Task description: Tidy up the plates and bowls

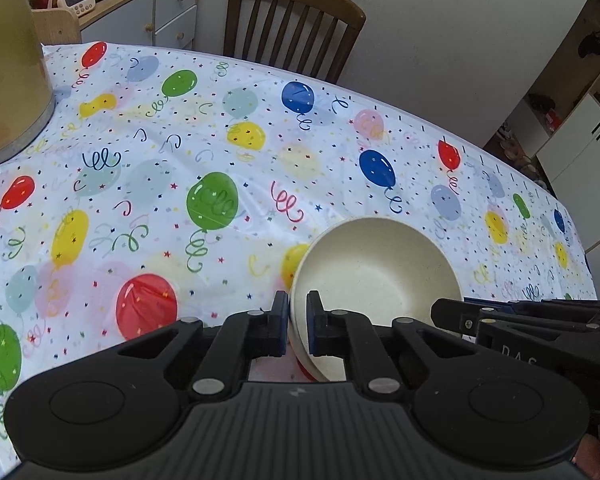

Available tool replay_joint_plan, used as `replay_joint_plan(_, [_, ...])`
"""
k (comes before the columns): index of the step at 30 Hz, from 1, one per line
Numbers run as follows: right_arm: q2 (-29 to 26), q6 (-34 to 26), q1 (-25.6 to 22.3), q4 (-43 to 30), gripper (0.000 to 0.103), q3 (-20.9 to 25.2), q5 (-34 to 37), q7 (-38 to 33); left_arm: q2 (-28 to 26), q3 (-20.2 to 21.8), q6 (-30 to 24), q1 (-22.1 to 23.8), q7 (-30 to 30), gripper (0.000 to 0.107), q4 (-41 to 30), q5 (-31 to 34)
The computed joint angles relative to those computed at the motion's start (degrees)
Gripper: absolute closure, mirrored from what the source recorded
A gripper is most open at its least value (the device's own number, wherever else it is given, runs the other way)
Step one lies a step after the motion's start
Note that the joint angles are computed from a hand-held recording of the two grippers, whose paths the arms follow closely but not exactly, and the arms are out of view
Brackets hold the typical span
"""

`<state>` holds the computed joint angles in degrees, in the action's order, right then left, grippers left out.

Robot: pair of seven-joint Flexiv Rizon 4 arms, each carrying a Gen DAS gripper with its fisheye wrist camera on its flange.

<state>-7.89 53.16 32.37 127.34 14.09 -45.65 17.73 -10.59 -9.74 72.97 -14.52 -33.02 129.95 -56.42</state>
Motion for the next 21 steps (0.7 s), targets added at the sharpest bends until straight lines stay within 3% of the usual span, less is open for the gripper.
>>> replay_joint_plan(13, [7.7,-5.6,2.9,1.2,0.095,5.7,6.5,0.1,14.3,6.2,-5.4,-2.5,-6.0,0.098,8.4,7.5])
replay_joint_plan(21, [11.6,-9.5,5.8,0.8,0.095,9.6,9.9,0.9,25.7,10.6,-9.8,-2.5,-13.7,0.098,14.1,17.5])
